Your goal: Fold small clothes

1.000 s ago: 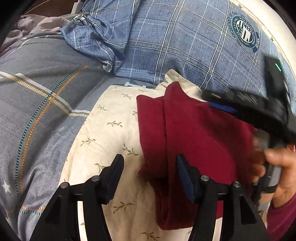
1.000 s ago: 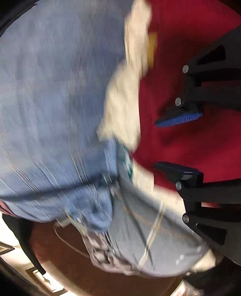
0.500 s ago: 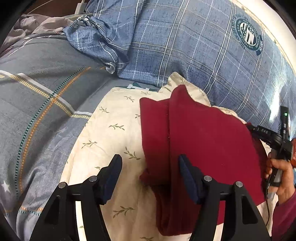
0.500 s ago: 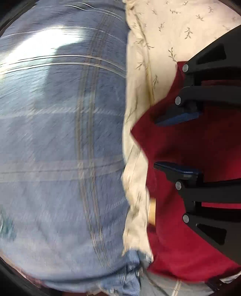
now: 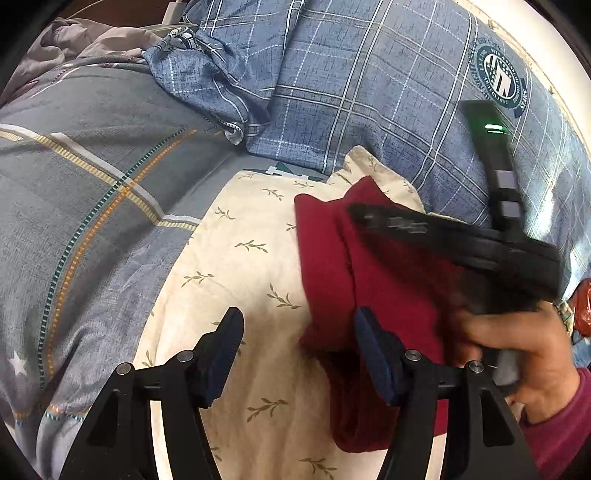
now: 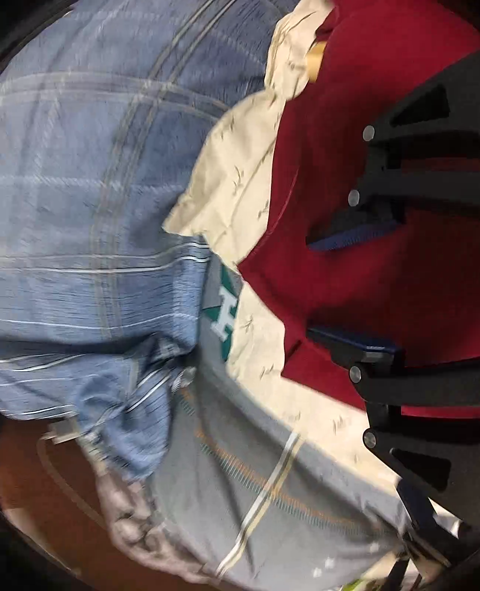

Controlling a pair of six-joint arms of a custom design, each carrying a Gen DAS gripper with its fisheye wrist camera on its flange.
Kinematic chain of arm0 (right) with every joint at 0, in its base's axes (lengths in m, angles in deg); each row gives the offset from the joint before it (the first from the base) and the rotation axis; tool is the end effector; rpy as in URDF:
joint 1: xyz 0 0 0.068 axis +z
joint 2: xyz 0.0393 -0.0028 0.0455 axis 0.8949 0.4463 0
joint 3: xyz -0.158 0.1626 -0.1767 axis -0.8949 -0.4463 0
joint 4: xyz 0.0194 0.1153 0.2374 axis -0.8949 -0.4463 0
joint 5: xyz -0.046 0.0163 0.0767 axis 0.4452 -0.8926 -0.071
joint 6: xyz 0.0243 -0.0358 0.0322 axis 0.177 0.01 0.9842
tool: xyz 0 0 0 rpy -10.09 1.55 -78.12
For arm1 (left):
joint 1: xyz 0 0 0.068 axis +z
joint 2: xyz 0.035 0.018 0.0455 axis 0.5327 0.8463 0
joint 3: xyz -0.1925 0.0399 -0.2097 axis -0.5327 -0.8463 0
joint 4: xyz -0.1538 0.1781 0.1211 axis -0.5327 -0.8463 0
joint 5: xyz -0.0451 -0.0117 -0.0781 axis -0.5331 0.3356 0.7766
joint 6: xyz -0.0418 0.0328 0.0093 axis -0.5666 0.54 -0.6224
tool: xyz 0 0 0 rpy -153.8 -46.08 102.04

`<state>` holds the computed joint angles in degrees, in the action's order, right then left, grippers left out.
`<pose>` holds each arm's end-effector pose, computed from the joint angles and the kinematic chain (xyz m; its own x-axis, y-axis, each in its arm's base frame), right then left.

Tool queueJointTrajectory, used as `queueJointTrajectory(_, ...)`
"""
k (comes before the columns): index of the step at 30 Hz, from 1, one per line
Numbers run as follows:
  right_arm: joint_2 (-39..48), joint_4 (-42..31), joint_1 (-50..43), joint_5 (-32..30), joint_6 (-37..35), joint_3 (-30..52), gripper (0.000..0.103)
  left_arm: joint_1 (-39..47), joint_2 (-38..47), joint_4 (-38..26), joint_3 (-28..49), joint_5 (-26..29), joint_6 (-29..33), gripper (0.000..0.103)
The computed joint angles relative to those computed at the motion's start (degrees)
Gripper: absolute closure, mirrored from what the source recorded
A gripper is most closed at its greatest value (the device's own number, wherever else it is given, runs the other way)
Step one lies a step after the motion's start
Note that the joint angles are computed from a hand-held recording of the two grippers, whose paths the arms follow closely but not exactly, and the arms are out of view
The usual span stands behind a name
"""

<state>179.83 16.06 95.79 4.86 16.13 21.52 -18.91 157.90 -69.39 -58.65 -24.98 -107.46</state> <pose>0.3974 0.2545 0.0140 -0.7162 -0.4258 -0.5529 -0.5533 0.8293 0.0780 0.1794 -0.1908 0.0505 -0.6233 -0.5166 -0.5871 -0.4511 0.8508 -0.2697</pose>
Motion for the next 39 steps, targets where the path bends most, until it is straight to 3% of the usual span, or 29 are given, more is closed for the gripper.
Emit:
queueJointTrajectory(6, 0.02, 6.44, -2.29, -4.36, 2.13, -4.06, 0.058, 0.75, 0.14, 0.29, 0.19, 0.88, 0.17, 0.04)
queueJointTrajectory(10, -2.16, 3.53, -2.37, -3.99, 2.22, -4.65, 0.054, 0.62, 0.49, -0.6, 0.84, 0.57, 0.24, 0.04)
queueJointTrajectory(12, -3.55, 2.06, -2.66, -5.66, 3.03, -4.74, 0.044, 0.81, 0.39, -0.11, 0.5, 0.81, 0.03, 0.039)
queueJointTrajectory(14, -4.79, 0.4, -2.93, -8.58, 4.12, -4.71, 0.022, 0.92, 0.35, 0.11, 0.35, 0.75, 0.06, 0.039)
queueJointTrajectory(15, -4.8, -0.79, -2.69, -9.03, 4.35, -4.01, 0.02, 0.95, 0.39, 0.09, 0.35, 0.74, 0.08, 0.039)
queueJointTrajectory(22, 0.8, -10.85, 3.04, 2.27, -0.69, 5.96, 0.013, 1.17, 0.61, 0.02, 0.34, 0.92, -0.29, 0.033)
queueJointTrajectory(25, 2.35, -8.85, 3.76, 5.02, -1.34, 6.03, 0.012, 1.37, 0.7, 0.03, 0.36, 1.15, -0.54, 0.032)
queueJointTrajectory(27, 2.14, -7.38, 3.65, 5.27, -1.57, 4.96, 0.015, 1.49, 0.71, 0.16, 0.36, 1.28, -0.57, 0.031)
queueJointTrajectory(30, 0.69, -5.46, 3.38, 6.27, -2.86, 2.66, 0.04, 1.83, 0.93, 0.68, 0.41, 1.46, -0.21, 0.031)
queueJointTrajectory(32, -1.67, -2.82, 2.27, 4.06, -3.2, -0.52, 0.067, 2.23, 1.23, 2.23, 0.3, 1.94, 0.37, 0.031)
queueJointTrajectory(35, -4.72, -1.07, 0.46, -0.37, -2.71, -3.99, 0.081, 2.91, 1.55, 7.0, -0.77, 3.38, 2.11, 0.03)
queueJointTrajectory(39, -6.29, -0.49, -1.09, -3.23, -1.76, -5.62, 0.084, 3.42, 2.01, 14.06, -2.36, 4.1, 5.03, 0.03)
